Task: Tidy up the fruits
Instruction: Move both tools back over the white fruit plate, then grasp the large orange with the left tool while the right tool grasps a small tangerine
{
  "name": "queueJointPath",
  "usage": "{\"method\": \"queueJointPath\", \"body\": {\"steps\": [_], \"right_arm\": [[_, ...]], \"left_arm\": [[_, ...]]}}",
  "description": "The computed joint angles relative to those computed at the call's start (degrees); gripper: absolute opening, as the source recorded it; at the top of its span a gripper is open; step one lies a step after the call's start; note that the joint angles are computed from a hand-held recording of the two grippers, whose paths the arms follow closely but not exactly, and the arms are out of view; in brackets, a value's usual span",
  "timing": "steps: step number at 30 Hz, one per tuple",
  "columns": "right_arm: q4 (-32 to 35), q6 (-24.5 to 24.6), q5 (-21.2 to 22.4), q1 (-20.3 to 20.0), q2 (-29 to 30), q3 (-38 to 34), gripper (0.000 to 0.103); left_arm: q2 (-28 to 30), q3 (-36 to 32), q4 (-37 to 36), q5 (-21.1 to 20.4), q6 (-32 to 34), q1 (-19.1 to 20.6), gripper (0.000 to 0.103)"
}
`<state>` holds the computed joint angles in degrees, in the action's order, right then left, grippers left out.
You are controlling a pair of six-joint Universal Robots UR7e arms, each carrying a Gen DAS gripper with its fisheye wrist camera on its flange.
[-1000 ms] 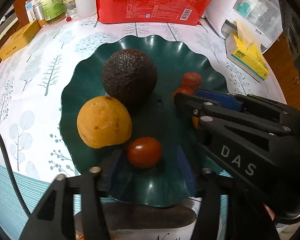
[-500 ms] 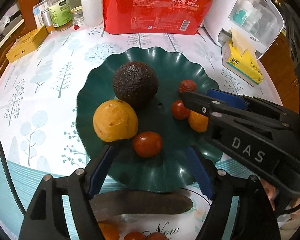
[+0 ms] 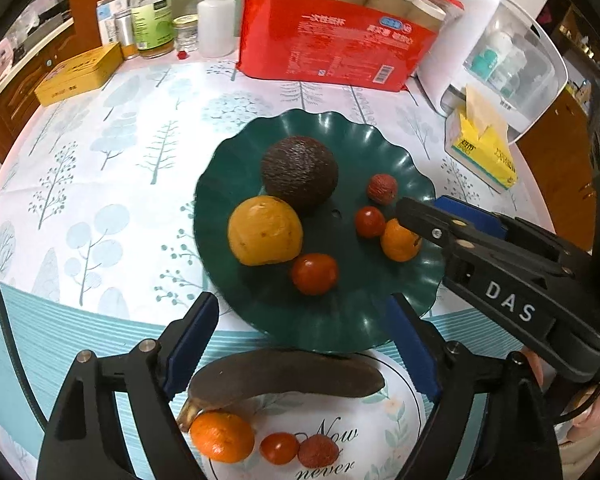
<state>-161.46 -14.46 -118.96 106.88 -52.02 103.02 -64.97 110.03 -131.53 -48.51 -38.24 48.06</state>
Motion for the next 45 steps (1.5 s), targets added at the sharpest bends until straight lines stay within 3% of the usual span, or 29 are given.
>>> {"method": "queueJointPath", "body": {"steps": [27, 37, 45], "right_arm": [[-3.9, 2.6, -1.6, 8.8, -10.5, 9.7, 0.047], [-4.1, 3.6, -0.1, 10.1, -14.2, 17.7, 0.047], [-5.8, 3.0, -0.3, 10.2, -15.0, 25.1, 0.047]], "left_arm": [[-15.2, 8.3, 5.3, 5.1, -10.9, -8.8, 0.085], [-20.1, 13.8, 9.9, 4.3, -13.9, -9.8, 0.085], [-21.4, 17.9, 11.3, 1.3, -14.6, -8.5, 0.085]]}}
